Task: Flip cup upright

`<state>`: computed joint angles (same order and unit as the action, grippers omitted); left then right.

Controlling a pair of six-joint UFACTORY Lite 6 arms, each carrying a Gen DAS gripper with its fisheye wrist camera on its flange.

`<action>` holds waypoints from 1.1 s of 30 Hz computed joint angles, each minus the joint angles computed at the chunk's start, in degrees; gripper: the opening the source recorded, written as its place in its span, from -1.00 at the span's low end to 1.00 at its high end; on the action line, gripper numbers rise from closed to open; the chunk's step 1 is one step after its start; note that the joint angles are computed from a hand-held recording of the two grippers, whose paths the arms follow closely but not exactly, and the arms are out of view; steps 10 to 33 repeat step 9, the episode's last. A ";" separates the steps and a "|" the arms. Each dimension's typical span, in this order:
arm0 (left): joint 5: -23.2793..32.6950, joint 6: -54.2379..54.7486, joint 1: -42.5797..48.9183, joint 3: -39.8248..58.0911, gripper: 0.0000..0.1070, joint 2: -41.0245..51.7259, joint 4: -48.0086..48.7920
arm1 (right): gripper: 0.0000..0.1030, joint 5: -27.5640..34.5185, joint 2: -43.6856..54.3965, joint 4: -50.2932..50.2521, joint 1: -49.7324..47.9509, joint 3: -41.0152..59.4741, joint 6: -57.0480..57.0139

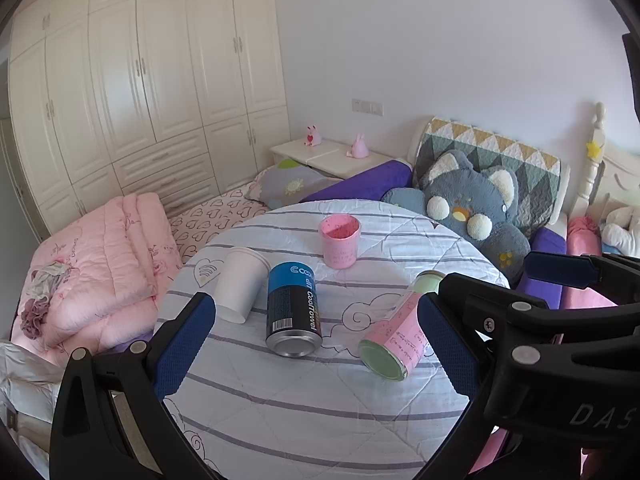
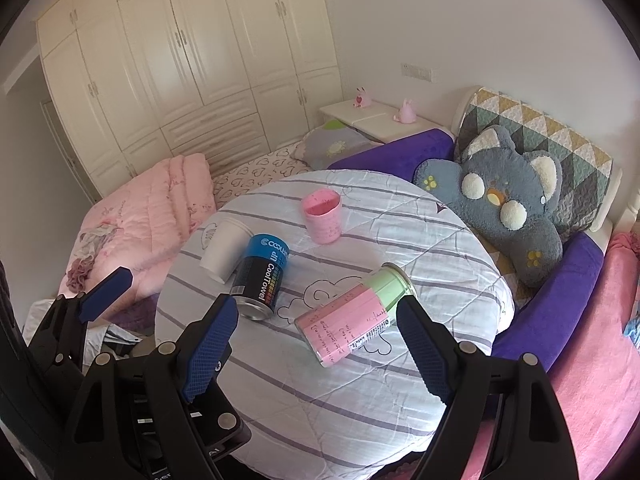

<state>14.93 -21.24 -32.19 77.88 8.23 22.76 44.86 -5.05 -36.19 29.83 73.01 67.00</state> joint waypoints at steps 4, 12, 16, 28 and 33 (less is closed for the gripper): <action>-0.28 0.84 0.24 0.21 0.91 0.62 -0.33 | 0.62 -0.43 0.09 0.21 -0.46 -0.38 -0.23; -0.05 4.00 0.71 1.73 0.91 2.31 -3.61 | 0.62 -1.84 0.77 1.16 -1.78 -0.65 -1.36; -0.05 4.00 0.71 1.73 0.91 2.31 -3.61 | 0.62 -1.84 0.77 1.16 -1.78 -0.65 -1.36; -0.05 4.00 0.71 1.73 0.91 2.31 -3.61 | 0.62 -1.84 0.77 1.16 -1.78 -0.65 -1.36; -0.05 4.00 0.71 1.73 0.91 2.31 -3.61 | 0.62 -1.84 0.77 1.16 -1.78 -0.65 -1.36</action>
